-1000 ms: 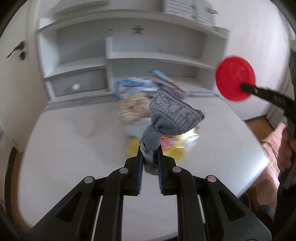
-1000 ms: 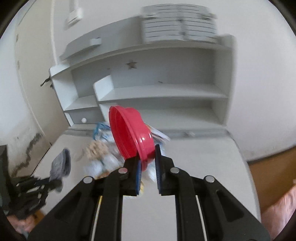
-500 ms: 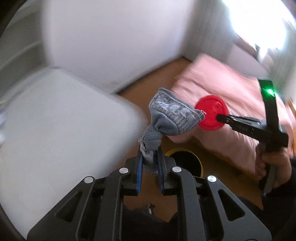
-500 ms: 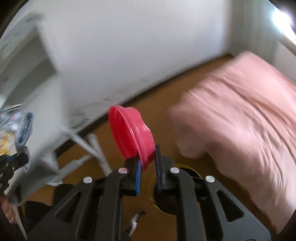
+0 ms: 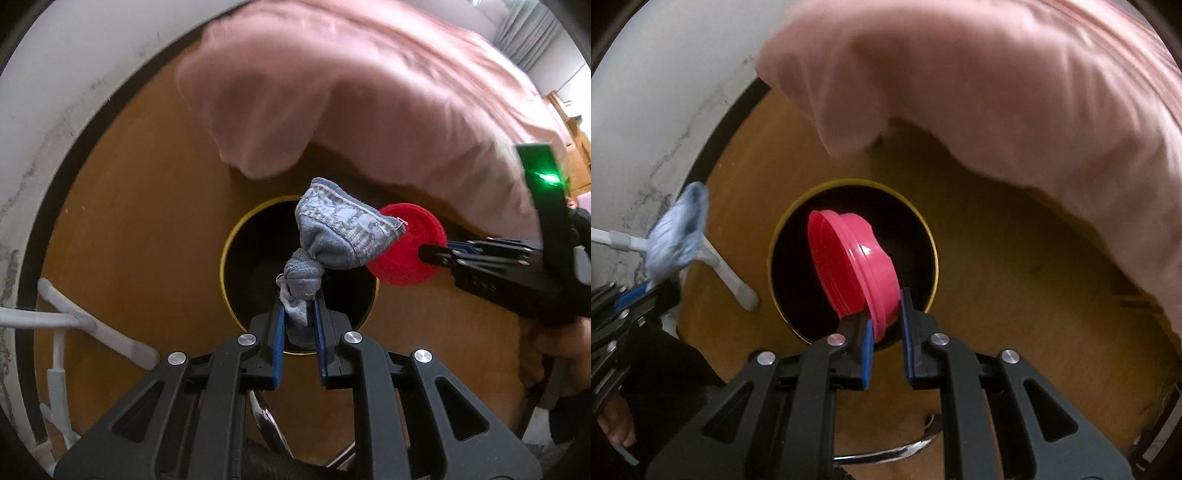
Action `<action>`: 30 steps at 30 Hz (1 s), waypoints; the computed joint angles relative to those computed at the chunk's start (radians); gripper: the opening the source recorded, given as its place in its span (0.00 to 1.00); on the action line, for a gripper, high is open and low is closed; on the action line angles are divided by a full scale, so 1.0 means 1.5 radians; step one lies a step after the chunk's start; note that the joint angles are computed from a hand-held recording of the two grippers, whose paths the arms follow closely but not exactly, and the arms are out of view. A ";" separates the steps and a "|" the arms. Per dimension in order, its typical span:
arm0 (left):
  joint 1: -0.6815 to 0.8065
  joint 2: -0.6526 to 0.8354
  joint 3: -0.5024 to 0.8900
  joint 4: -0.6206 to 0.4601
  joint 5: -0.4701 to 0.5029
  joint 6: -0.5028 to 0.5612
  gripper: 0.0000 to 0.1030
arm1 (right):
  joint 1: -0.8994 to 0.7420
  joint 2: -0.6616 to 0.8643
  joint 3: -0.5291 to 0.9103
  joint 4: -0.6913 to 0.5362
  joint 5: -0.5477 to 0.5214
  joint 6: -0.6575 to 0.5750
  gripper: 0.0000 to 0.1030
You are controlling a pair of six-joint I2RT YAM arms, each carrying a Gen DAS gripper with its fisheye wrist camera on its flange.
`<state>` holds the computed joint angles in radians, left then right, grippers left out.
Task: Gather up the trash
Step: 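Carry sock and red lid over the black bin and open both tools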
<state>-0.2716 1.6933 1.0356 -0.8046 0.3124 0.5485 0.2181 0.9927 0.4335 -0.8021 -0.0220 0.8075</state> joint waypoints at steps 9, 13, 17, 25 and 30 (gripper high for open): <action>-0.047 0.061 -0.006 0.053 -0.026 -0.030 0.24 | 0.012 0.054 -0.008 0.070 -0.004 0.001 0.13; -0.030 0.017 -0.027 0.066 -0.015 -0.024 0.63 | -0.021 0.030 0.004 0.042 -0.008 -0.038 0.58; 0.000 -0.004 -0.003 0.021 0.007 -0.017 0.63 | -0.005 -0.004 0.028 0.006 0.002 -0.031 0.64; 0.099 -0.163 0.083 -0.152 0.074 0.057 0.86 | 0.131 -0.028 0.305 -0.213 0.152 0.019 0.67; 0.294 -0.219 0.284 -0.371 0.181 0.208 0.92 | 0.311 0.072 0.575 -0.330 0.323 0.077 0.79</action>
